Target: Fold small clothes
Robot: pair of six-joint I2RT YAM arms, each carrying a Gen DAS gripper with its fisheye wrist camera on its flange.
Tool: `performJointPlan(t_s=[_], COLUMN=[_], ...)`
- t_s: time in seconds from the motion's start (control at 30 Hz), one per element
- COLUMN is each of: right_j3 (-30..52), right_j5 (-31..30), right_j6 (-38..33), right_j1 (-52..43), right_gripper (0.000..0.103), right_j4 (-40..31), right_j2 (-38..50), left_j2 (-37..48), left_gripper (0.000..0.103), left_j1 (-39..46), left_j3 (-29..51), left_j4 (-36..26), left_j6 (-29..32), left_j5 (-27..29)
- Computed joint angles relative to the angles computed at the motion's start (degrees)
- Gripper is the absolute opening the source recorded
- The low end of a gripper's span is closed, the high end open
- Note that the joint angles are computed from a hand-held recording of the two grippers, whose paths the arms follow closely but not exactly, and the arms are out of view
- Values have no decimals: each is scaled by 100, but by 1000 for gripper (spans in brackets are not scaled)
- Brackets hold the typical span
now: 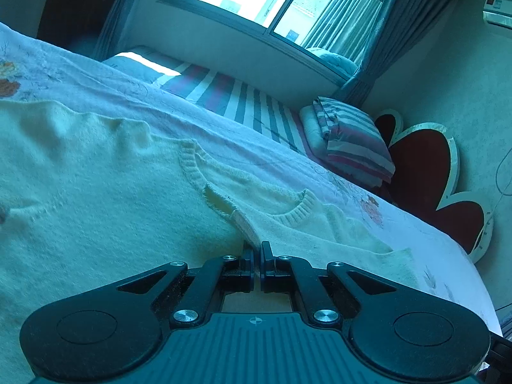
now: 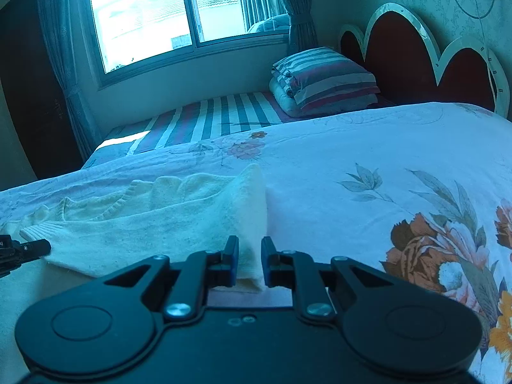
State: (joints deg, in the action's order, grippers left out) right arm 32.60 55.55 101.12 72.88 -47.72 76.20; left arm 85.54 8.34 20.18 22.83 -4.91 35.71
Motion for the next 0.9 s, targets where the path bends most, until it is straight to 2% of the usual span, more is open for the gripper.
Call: performJointPlan(t_s=[0.2,0.37,0.5,0.6,0.7,0.77,0.83,0.9], right_j3=[286,536,689,627,561,378,325,152], right_j5=[-47,-63,-17,-57,9,40,-201,-202], right_j6=[-576,-574,-170,-148,-261,-562,-879,-496], right_j1=[-169,-237,-258,-332,-365,-390,-562,-569], right_gripper=[16,15,16,16,16,16,15,16], right_j4=[502,554,243,297,479,939,1188,1146], right_j2=[371,731,941,893,850,711,801,714], left_j2=[347,711,1048,1216,1335,1398,1470,1545], left_gripper=[3,3,3,3,3,3,3,3], left_j1=[861,1352,1627,1751,1757,1752,1774,1807], left_j3=[519,899,1038,1077,1125,1121,1131,1171], left_j4=[-475,-726,-678,-644,-601,-542,-459,-432], left_j6=[724,1153,1366,1499,1590,1626,1591,1597], left_j5=[393,558,640,719,719,705,680,650])
